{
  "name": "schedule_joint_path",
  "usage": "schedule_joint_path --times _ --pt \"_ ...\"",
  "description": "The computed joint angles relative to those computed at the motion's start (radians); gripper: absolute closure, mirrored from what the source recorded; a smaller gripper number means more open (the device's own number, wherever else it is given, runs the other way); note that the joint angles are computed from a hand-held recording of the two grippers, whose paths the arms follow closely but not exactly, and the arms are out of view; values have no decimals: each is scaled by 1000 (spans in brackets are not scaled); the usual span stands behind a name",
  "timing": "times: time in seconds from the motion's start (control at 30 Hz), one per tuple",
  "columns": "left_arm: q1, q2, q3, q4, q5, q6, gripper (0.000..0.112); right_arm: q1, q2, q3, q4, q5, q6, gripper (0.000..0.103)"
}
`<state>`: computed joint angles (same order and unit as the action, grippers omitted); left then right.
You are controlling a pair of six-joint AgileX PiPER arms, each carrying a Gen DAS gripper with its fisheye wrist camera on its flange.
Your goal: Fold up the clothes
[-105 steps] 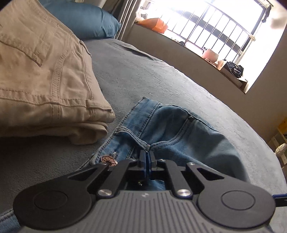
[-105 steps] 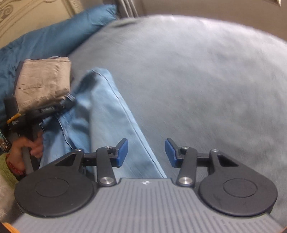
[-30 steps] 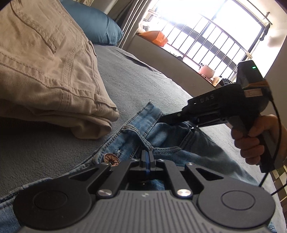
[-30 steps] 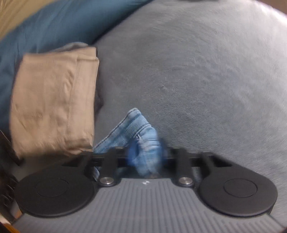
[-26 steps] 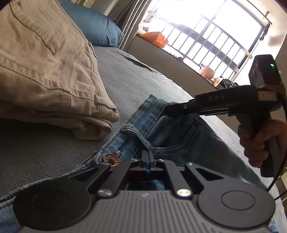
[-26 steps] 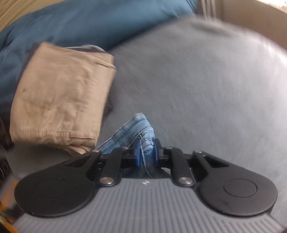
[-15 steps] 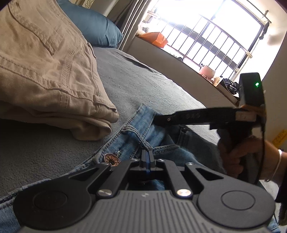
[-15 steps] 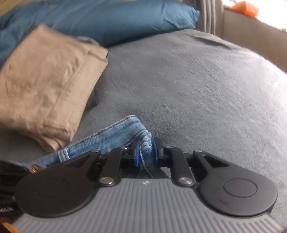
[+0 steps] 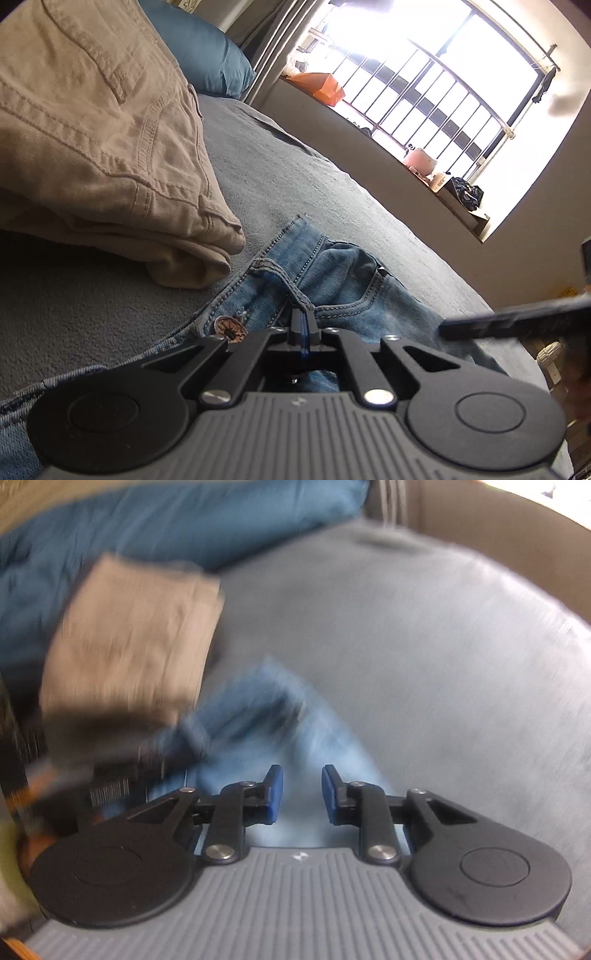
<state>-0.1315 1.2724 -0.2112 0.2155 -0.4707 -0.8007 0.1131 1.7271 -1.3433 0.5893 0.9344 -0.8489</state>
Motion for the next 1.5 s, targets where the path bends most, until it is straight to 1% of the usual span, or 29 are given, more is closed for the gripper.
schedule_joint_path --times 0.03,0.07,0.1,0.13,0.17,0.23,0.27,0.33,0.43,0.47,0.5,0.6,0.63,0.7,0.73,0.77,0.8,0.83,0.9,1.0,1.07,1.13,1.17,1.27,1.33,1.37,1.43,1.5 --pt "-3 0 0 -7 2 7 109 24 8 31 -36 -53 30 87" --pt "-6 0 -2 -14 4 14 109 36 28 48 -42 -120 61 95" --pt "-4 6 -5 -11 2 13 109 31 51 56 -9 -175 67 101" --pt "-2 8 -6 -8 -1 11 109 23 75 48 27 -205 78 103" --pt "1 12 -7 -1 -4 7 109 12 98 26 61 -213 98 103" --pt "4 18 -10 3 -8 5 109 16 100 19 64 -260 148 103" --pt "5 22 -15 5 -8 3 109 16 90 18 54 -263 171 99" --pt "-2 29 -14 -15 -17 20 109 5 64 7 39 -220 208 98" --pt "-14 35 -9 -46 -28 45 109 -34 11 24 109 -110 146 98" --pt "-17 36 -7 -55 -32 53 109 -34 -6 37 126 -85 126 98" --pt "-21 39 -6 -65 -37 61 109 -26 -9 43 125 -78 132 98" --pt "-22 42 -3 -65 -43 60 109 23 21 41 75 -103 223 98" --pt "-20 43 -3 -60 -44 55 109 27 34 42 72 -125 256 99" --pt "-18 45 -3 -55 -47 50 109 15 65 41 92 -195 332 99" --pt "-17 46 -3 -51 -49 46 109 -10 83 33 140 -202 360 99" --pt "-7 43 0 -31 -52 31 109 -48 92 27 210 -189 385 98" --pt "3 41 3 -12 -56 16 109 -78 85 31 249 -189 418 97" --pt "8 44 4 -1 -62 8 109 -101 68 32 249 -178 447 94" --pt "18 49 5 18 -73 -6 109 -142 24 27 213 -123 474 94" --pt "28 55 11 36 -91 -22 109 -190 -71 45 131 -1 477 92" --pt "39 59 15 55 -103 -36 109 -198 -122 63 67 74 487 92" --pt "48 60 17 72 -109 -48 109 -189 -163 89 -18 123 519 92" --pt "50 60 19 75 -112 -51 109 -178 -176 107 -70 120 543 91" --pt "62 59 25 100 -125 -71 109 -130 -176 166 -243 37 659 92" --pt "86 64 29 144 -140 -103 109 -132 -142 162 -308 -25 731 92" --pt "94 65 29 159 -145 -115 109 -140 -135 147 -331 -38 757 92" --pt "104 67 31 176 -153 -125 109 -170 -136 95 -353 -32 783 91" --pt "108 67 31 183 -154 -131 109 -193 -142 19 -385 14 785 90"
